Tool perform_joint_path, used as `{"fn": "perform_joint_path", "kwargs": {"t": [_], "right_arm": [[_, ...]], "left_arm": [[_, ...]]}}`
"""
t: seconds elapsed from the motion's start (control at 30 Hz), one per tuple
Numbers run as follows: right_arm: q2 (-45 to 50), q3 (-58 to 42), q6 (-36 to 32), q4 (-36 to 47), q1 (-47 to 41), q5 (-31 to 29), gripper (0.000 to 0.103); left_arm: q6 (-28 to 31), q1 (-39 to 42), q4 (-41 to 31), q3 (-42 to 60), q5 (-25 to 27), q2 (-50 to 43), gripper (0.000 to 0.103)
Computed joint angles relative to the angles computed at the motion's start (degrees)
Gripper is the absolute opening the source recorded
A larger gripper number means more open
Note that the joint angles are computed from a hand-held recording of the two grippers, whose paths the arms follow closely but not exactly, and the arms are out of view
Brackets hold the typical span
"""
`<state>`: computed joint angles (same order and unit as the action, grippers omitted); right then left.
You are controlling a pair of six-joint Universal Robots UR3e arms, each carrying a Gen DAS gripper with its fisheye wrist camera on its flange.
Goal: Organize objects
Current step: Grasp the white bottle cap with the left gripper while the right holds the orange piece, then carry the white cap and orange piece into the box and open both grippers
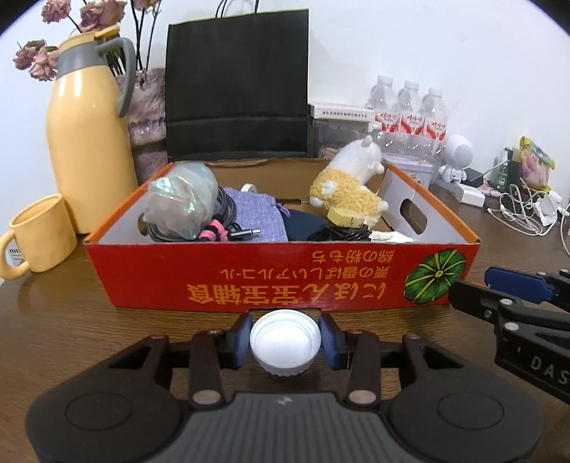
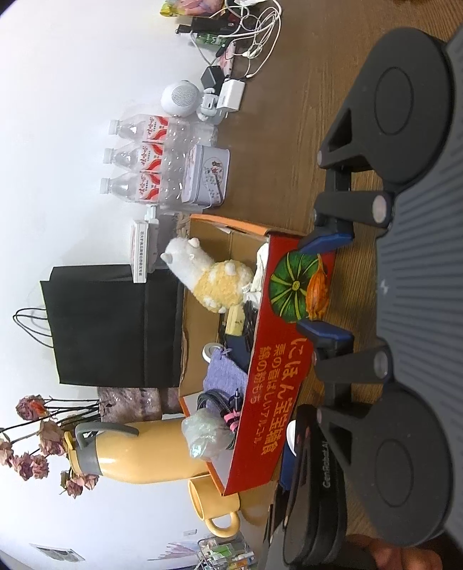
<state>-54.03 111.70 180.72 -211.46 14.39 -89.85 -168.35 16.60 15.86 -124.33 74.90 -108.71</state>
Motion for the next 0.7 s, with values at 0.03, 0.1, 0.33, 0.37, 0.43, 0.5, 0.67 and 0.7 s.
{"fn": "perform_joint_path", "kwargs": {"t": [0.03,0.1,0.33,0.37,0.43,0.5,0.67,0.7], "right_arm": [[-0.14,0.15,0.14,-0.29,0.23,-0.22,0.042],[-0.44,0.5,0.57,-0.9,0.65,-0.58,0.042],[-1.15,-0.61,1.67,-1.34,2.78,-1.64,0.042],[-1.12,-1.29,1.95,-1.25,3.19,-1.89,0.042],[-1.04,-3.08,2.35,-0.45,3.83,-2.23,0.042],[-0.76,-5.18,2.76,0.46,4.42,-2.89,0.042],[1.0,-11.98,3.7,4.3,5.28,-3.68,0.042],[1.52,-13.39,3.79,5.03,5.45,-3.9,0.042]], "left_arm": [[0.16,0.45,0.44,-0.83,-0.5,0.74,0.039],[0.51,1.46,1.01,-2.46,-1.72,2.37,0.039],[0.22,5.25,1.82,-5.22,-5.79,7.53,0.039],[0.16,5.79,1.46,-5.14,-6.43,8.28,0.039],[-0.24,6.69,1.08,-4.71,-7.4,9.26,0.039],[-0.65,7.28,0.03,-3.38,-7.68,9.76,0.039],[-1.51,8.13,-1.35,1.62,-8.45,8.23,0.039],[-1.75,8.33,-1.38,2.64,-8.73,7.7,0.039]]}}
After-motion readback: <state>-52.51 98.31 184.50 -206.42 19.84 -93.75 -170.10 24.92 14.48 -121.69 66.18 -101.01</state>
